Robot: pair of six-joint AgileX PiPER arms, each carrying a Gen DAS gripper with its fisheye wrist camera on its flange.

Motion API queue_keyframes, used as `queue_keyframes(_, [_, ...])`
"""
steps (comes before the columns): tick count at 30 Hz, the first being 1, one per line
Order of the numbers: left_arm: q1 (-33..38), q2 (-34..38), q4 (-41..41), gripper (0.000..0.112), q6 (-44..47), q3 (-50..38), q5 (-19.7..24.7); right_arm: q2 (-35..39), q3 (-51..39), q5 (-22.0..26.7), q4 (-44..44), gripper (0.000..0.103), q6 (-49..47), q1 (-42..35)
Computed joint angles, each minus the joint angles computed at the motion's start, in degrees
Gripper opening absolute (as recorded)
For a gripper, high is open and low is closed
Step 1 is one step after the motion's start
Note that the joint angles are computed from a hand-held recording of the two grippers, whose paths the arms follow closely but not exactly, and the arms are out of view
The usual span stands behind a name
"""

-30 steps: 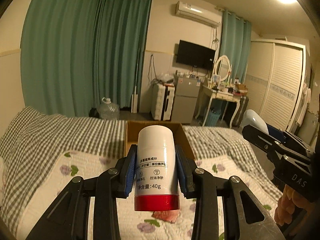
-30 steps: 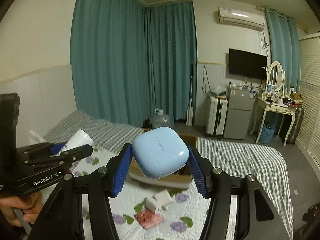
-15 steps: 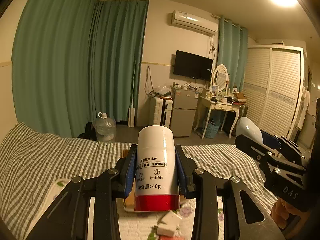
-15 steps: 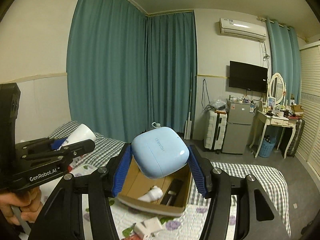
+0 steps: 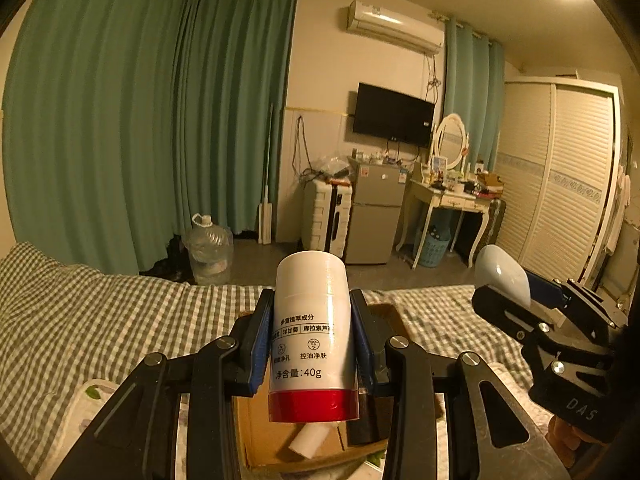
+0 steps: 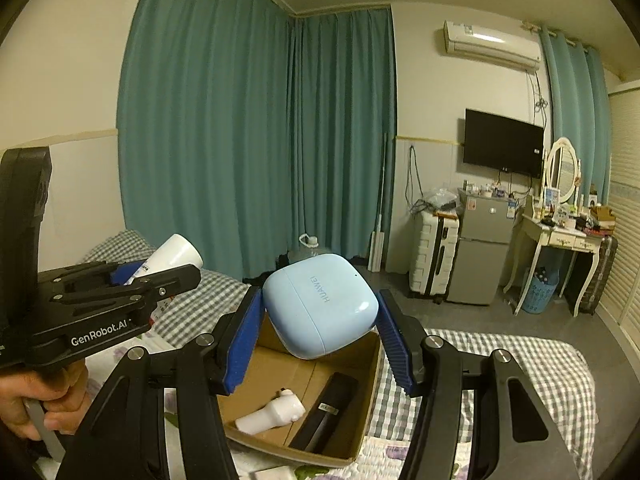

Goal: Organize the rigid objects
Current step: 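Carry the deodorant and earbud case over the box and lower them inside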

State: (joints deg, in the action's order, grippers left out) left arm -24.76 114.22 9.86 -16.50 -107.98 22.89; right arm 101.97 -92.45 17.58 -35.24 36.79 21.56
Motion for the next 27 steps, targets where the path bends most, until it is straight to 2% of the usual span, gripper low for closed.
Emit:
queue_keyframes(7, [0.8,10.3,-4.0,0.036,4.9,-10.5,5.8,9.8,-5.5,-1.5,13.3,0.056,-13.0,-3.3])
queue_keyframes(10, [1.1,15.8,-5.9,0.036,6.7,-16.4,9.6,14.6,-9.0,-0.2,21.1,0.056,-20.8,-4.5])
queue_keyframes(13, [1.2,19.3,-6.7,0.036,7.5,-20.1,11.5,18.1,-11.3,1.0,25.8,0.056,-25.5,-5.4])
queue_keyframes(15, [1.3,22.5,-8.1,0.036,9.0,-24.7,14.6,19.9,-12.8,1.9,27.9,0.056,-27.9,-5.8])
queue_keyframes(17, [1.3,25.8,-9.3,0.037,10.1,-29.6,17.9,22.2,-15.0,3.3,29.0,0.056,-29.8,-6.2])
queue_keyframes(20, [1.6,28.1,-9.4,0.037,9.7,-32.1,19.6,24.8,-17.5,4.7,26.1,0.056,-28.6,-5.8])
queue_keyframes(22, [1.4,27.9,-7.8,0.037,8.9,-31.0,18.9,26.1,-18.3,5.1,22.4,0.056,-26.0,-5.3])
queue_keyframes(24, [1.7,28.0,-8.9,0.037,9.6,-31.6,19.1,27.1,-19.2,5.8,24.9,0.057,-28.8,-5.4])
queue_keyframes(27, [1.9,30.0,-9.3,0.04,9.2,-36.2,22.5,28.7,-20.9,7.2,26.2,0.057,-30.5,-5.5])
